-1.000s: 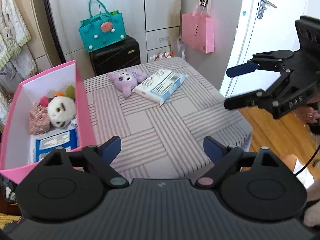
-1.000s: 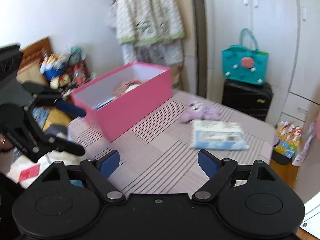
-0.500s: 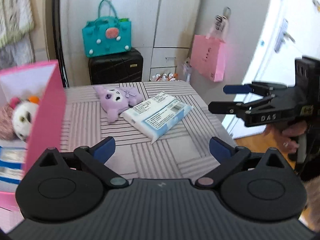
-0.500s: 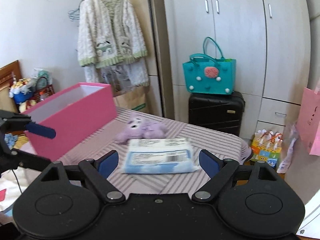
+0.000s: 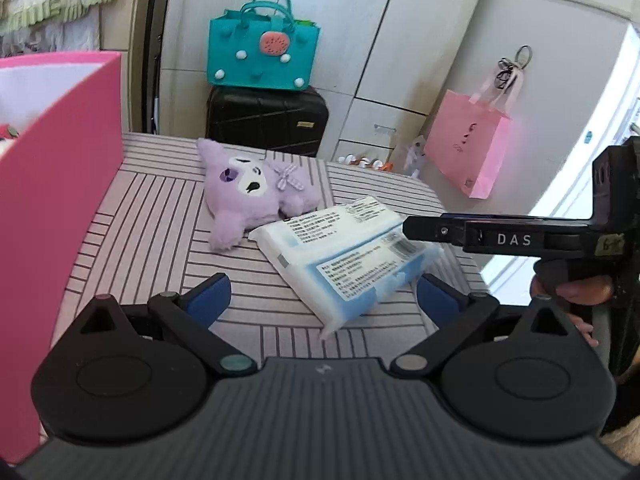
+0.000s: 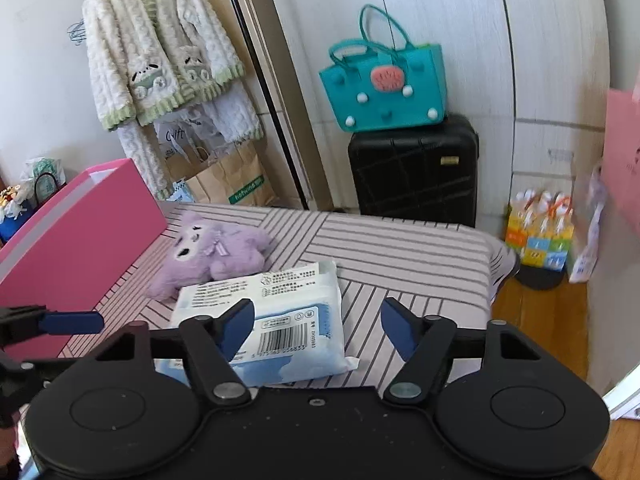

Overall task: Organize soft objects
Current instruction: 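Grasp the white-and-blue wipe pack edge with the left tool, then lift and carry the white-and-blue wipe pack with the left tool over the box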

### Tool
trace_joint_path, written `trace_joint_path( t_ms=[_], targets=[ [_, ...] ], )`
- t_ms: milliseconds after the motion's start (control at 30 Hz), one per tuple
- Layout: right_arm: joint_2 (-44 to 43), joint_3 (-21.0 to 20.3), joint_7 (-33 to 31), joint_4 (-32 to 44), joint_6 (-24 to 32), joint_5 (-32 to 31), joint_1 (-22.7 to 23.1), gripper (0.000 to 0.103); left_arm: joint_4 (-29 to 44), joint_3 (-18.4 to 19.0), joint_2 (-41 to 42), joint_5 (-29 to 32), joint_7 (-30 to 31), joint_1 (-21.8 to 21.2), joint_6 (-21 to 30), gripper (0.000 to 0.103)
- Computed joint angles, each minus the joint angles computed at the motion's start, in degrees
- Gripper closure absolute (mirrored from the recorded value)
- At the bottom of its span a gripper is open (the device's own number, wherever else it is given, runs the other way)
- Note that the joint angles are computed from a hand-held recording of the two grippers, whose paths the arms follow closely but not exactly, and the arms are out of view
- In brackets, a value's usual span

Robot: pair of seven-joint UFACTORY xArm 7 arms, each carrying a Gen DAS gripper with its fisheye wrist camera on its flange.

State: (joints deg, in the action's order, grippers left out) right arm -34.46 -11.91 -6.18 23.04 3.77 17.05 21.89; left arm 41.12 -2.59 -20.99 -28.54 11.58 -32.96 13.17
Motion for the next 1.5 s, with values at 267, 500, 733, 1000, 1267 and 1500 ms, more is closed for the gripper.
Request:
trace_joint_path(
  t_ms=[267, 500, 733, 1000, 1267, 1500],
  targets=[
    [3.4, -9.2, -5.0, 2.0, -0.7, 4.9, 9.6, 0.033, 3.3, -1.6, 6.1, 0.2, -3.1, 1.9, -0.2, 0.013],
    [3.2, -9.8, -8.6, 3.1, 2.8, 8.3, 9.9, 0.055, 4.7, -3.5, 8.1, 1.2, -4.2, 3.6, -0.4, 0.042],
    [4.2, -4.5, -9.4, 4.3, 6.1, 11.1, 4.9, 0.056, 4.6, -7.1, 7.9, 7.7, -13.5, 6.4, -0.1, 0.068],
    [2.5, 1.4, -5.4, 4.0, 8.9, 11.2, -1.0, 0.071, 3.2, -1.9, 5.6, 1.2, -6.8, 1.2, -1.0, 0.08],
    [-3.6, 7.2, 1.4, 2.1, 12.5, 6.3, -5.2, 0.072, 1.1, -1.1, 1.2, -0.1, -4.1, 0.6, 1.3, 0.08],
    [-8.6, 10.5, 8.5, 1.5, 18.7, 1.6, -6.8, 0.071, 0.2, -0.6, -3.6, 1.7, -2.6, 2.1, 9.4, 0.08]
  ],
)
